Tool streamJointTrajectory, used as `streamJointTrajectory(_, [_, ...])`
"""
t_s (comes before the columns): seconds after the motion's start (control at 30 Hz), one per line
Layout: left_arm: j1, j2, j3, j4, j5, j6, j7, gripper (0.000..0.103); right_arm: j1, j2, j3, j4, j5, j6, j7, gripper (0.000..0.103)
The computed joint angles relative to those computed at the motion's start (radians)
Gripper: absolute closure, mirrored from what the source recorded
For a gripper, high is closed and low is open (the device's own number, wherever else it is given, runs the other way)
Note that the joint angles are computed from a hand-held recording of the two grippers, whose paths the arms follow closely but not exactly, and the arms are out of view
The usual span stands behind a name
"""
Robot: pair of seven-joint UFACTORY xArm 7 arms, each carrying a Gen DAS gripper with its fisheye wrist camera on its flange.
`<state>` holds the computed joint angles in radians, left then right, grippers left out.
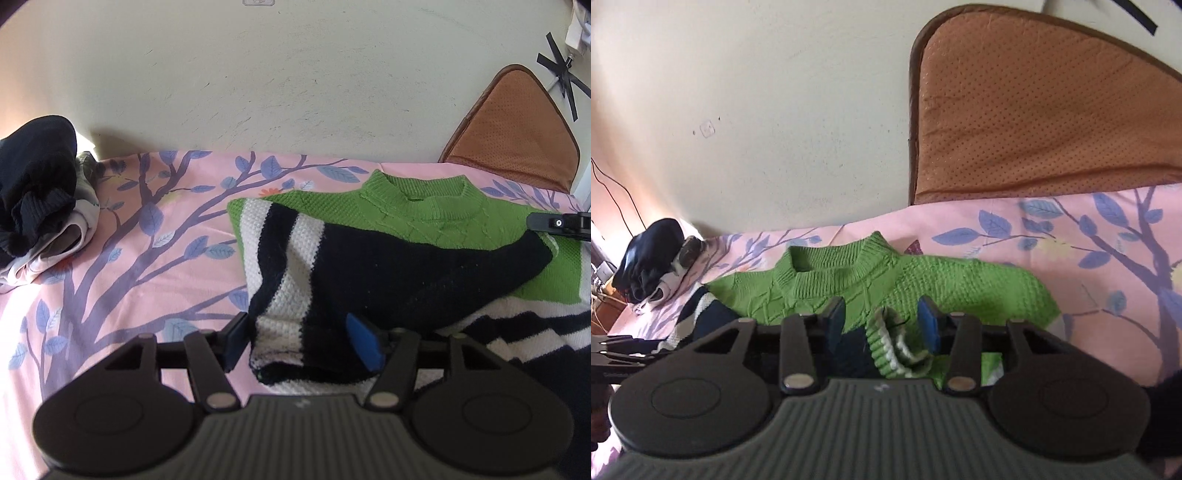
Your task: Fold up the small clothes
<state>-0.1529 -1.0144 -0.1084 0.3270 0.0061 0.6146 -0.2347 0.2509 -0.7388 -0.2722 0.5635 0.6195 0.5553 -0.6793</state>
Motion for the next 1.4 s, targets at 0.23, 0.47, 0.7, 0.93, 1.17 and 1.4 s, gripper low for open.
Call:
streamJointTrajectory(0.23, [-0.038,-0.094,0.011,-0.042,0.000,0.034,0.038,0.044,-0.026,-0.271,-0.117,-0.067,-0.066,0.262,-0.209,0.095])
streamJointTrajectory(0.47, [-0.053,-0.124,0.118,-0.032,-0.072,0.040,0.123,0.033,-0.263,-0.462,-0.154,-0.113,-0.217,0.582,-0.254,0.076])
streamJointTrajectory(0.7, [0.004,0.085,0.126,0.056,-0.127,-0.091,0.098,0.030,-0.215,-0.314,-0.074,-0.091,0.000,0.334,-0.061,0.055])
streamJointTrajectory(0.93, [0.054,0.168,0.022,0.044,-0.046,-0.210,0.065,0.093,-0.146,-0.182,0.103,-0.134,-0.120,0.068,0.020,0.092])
streamJointTrajectory(1.17, [0.116,0.250,-0.028,0.036,-0.031,-0.353,-0.057,0.084,0.015,-0.115,0.037,-0.109,-0.119,-0.231,-0.013,0.089])
streamJointTrajectory(1.4, [0.200,0.047,-0.115,-0.052,0.119,-0.303,-0.166,0.052,-0.053,-0.137,0.075,-0.167,-0.259,-0.230,0.098,0.067])
